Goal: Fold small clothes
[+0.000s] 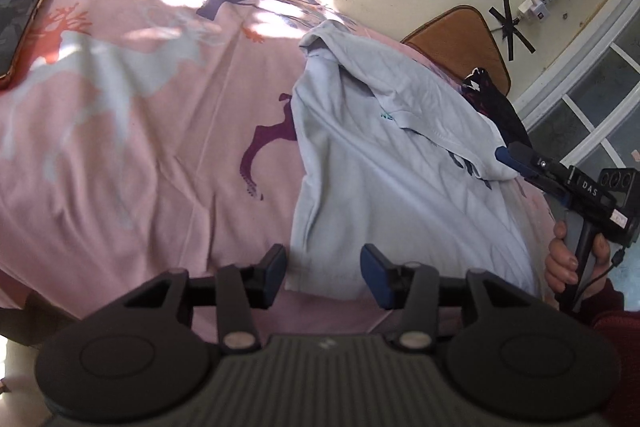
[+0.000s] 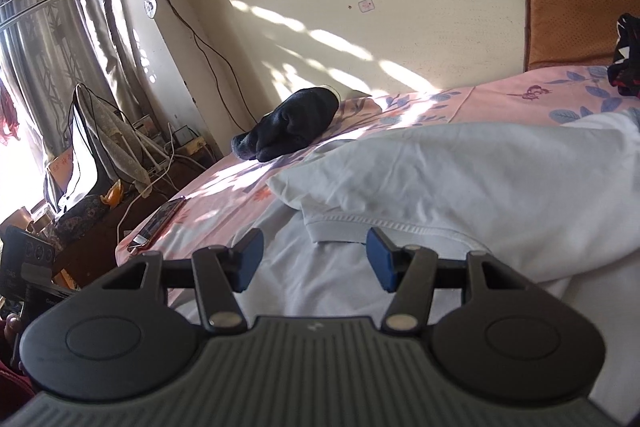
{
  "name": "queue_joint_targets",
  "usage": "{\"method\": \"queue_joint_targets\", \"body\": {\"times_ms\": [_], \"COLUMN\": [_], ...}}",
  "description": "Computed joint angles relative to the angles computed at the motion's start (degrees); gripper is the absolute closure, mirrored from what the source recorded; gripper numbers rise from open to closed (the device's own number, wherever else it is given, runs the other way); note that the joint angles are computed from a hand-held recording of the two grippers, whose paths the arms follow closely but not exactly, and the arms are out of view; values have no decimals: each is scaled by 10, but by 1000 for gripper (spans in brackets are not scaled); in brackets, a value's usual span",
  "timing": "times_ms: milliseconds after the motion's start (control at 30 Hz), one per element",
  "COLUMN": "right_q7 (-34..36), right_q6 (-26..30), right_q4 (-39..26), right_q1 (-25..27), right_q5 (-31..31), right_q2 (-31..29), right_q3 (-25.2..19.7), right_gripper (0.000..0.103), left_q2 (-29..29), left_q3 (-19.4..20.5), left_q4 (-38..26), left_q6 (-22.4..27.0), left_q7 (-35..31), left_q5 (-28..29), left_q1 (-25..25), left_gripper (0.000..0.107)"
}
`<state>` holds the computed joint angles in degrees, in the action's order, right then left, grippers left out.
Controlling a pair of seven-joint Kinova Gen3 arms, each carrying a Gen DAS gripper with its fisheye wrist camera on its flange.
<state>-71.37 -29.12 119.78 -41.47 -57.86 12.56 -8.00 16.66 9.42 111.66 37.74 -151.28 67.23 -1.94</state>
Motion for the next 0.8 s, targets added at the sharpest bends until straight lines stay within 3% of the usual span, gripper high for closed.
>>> {"method": "queue_joint_targets", "body": {"times_ms": [300, 333, 367, 400, 500, 633, 800], "right_q7": [21, 19, 15, 10, 1, 9, 35], "right_q6": [-73, -83, -90, -96, -105, -124, -203], "right_q4": [35, 40, 43, 45, 47, 52, 66], "right_q1": [-14, -15, -14, -13, -12, -18, -38], "right_q5": [-76, -82, -85, -85, -83, -91, -162], "right_q2": [-18, -18, -18, -17, -15, -17, -31], "right_q3": [-22, -26, -30, -32, -38, -42, -56], "right_gripper": [43, 43, 43, 43, 43, 43, 43], "left_q2": [7, 4, 5, 10, 18, 35, 64], "left_q3": [1, 4, -4, -9, 15, 25, 20], "left_q4": [-7, -5, -11, -20, -29, -45, -97], "left_q6": [11, 4, 5, 16, 34, 81, 93], "left_q7": [31, 30, 37, 49, 35, -29, -34], "left_q5": [-9, -8, -17, -26, -7, 74, 109], "left_q1": [2, 3, 13, 19, -2, -17, 6], "left_gripper": [63, 71, 96, 101, 101, 101, 101]}}
